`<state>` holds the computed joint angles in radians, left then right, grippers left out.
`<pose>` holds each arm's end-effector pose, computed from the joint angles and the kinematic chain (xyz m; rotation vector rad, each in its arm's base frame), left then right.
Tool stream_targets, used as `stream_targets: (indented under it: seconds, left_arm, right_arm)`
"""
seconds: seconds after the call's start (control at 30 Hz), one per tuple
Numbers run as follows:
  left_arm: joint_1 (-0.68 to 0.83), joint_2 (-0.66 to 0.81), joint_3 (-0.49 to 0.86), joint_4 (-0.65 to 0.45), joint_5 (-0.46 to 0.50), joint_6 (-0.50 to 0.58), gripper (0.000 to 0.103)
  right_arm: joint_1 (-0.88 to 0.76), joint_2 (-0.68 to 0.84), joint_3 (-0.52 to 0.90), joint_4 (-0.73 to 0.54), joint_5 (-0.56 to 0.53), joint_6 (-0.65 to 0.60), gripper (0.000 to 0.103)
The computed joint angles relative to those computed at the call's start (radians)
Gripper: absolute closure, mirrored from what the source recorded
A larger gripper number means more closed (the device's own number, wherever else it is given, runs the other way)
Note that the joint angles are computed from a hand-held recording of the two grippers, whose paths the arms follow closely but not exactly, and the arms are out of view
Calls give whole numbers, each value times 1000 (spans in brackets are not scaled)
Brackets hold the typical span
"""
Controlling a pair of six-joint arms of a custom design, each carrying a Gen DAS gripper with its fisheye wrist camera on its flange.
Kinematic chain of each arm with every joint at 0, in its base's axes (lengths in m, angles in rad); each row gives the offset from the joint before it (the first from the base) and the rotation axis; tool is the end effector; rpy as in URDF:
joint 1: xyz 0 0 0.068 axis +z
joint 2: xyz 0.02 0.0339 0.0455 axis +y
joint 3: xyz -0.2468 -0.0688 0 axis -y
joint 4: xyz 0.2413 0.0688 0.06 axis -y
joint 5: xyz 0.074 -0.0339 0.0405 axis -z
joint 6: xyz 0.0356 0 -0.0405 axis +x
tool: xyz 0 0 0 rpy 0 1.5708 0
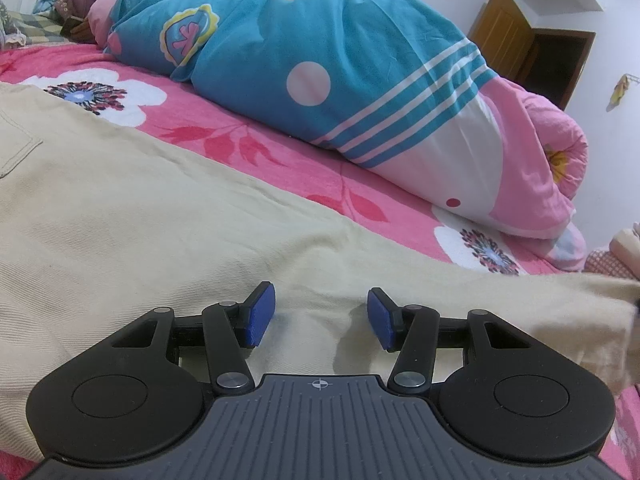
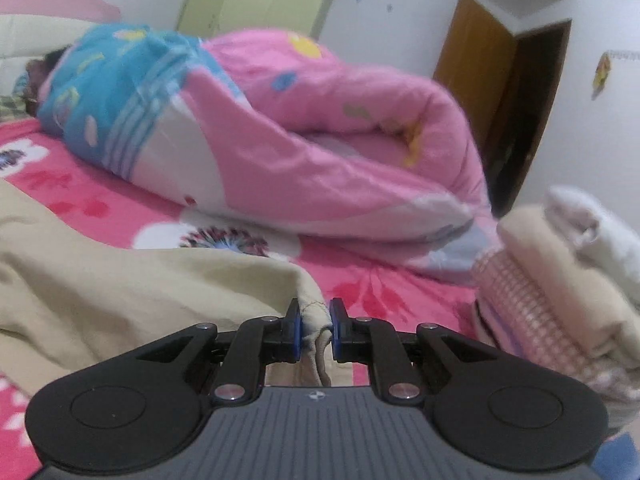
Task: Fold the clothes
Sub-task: 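Close the right tool on the beige trouser hem and lift it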
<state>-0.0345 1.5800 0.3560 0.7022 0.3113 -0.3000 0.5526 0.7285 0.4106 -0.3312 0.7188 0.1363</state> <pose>0.2537 -0.0197 0.1000 -0.0890 2.1065 -0.5271 0.1520 0.0662 0.1985 -0.0490 2.0637 -0.3774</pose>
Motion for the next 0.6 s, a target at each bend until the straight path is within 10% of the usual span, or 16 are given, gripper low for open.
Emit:
stream_targets:
  seconds: [0.2,0.37,0.6]
  left_arm:
    - [-2,1,0,0,-3,1,52]
    - [-2,1,0,0,-4,2,52]
    - [-3,3,-1,3,-6,2,52]
  right_arm:
    - [-281,321,0,197,-293,-42,87]
    - [-470,278,-19,226,-538,43,84]
    - [158,147,-86,263,-79,-231,83]
